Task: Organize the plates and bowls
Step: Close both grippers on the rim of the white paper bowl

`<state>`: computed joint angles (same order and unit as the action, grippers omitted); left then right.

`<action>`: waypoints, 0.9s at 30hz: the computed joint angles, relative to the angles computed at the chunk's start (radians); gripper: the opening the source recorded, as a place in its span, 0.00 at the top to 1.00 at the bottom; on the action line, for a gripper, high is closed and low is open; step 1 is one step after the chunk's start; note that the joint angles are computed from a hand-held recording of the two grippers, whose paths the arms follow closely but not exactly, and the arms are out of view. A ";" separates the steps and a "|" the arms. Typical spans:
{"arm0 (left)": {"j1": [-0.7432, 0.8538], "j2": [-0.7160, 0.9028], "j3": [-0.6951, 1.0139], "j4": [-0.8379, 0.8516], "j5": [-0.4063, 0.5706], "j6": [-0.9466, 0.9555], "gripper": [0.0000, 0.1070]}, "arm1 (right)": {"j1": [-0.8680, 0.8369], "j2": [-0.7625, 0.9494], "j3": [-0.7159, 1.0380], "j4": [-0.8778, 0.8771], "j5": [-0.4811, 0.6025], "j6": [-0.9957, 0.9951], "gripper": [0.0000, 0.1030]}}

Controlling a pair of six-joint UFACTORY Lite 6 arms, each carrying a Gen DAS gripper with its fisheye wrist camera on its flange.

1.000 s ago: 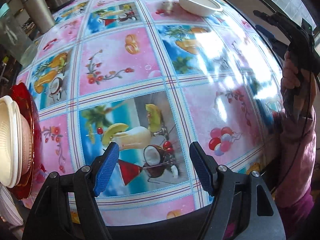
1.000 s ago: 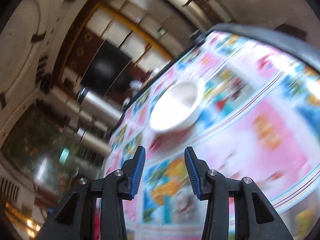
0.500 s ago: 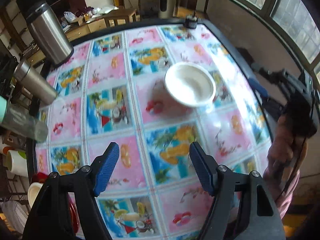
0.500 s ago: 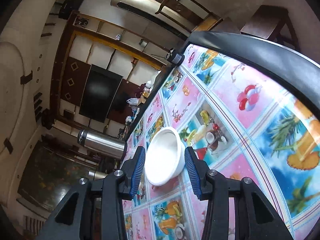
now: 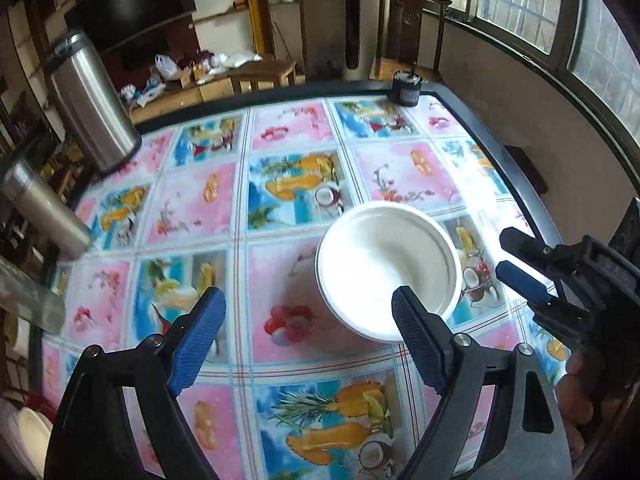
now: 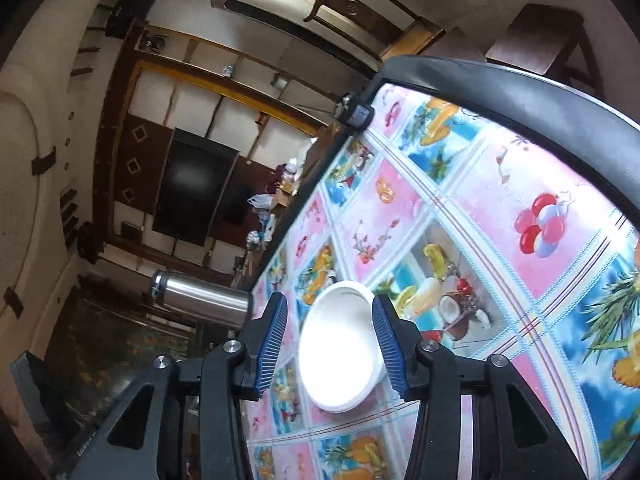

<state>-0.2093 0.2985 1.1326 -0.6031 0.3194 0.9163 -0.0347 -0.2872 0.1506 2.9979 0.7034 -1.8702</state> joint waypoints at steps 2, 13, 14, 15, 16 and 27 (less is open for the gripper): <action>0.045 0.062 0.007 -0.159 0.013 0.127 0.20 | -0.060 0.163 0.045 -0.153 0.110 0.085 0.54; 0.134 0.270 0.225 -0.328 0.248 0.107 0.20 | 0.021 0.403 0.204 -0.157 0.106 0.091 0.55; 0.131 0.300 0.254 -0.301 0.277 0.081 0.20 | 0.032 0.409 0.212 -0.142 0.100 0.084 0.55; 0.133 0.330 0.282 -0.299 0.316 0.076 0.20 | 0.038 0.407 0.213 -0.129 0.094 0.079 0.55; 0.141 0.349 0.294 -0.340 0.355 0.111 0.20 | 0.044 0.408 0.217 -0.115 0.086 0.071 0.55; 0.168 0.457 0.367 -0.438 0.483 0.187 0.23 | 0.106 0.419 0.238 0.020 0.033 -0.008 0.55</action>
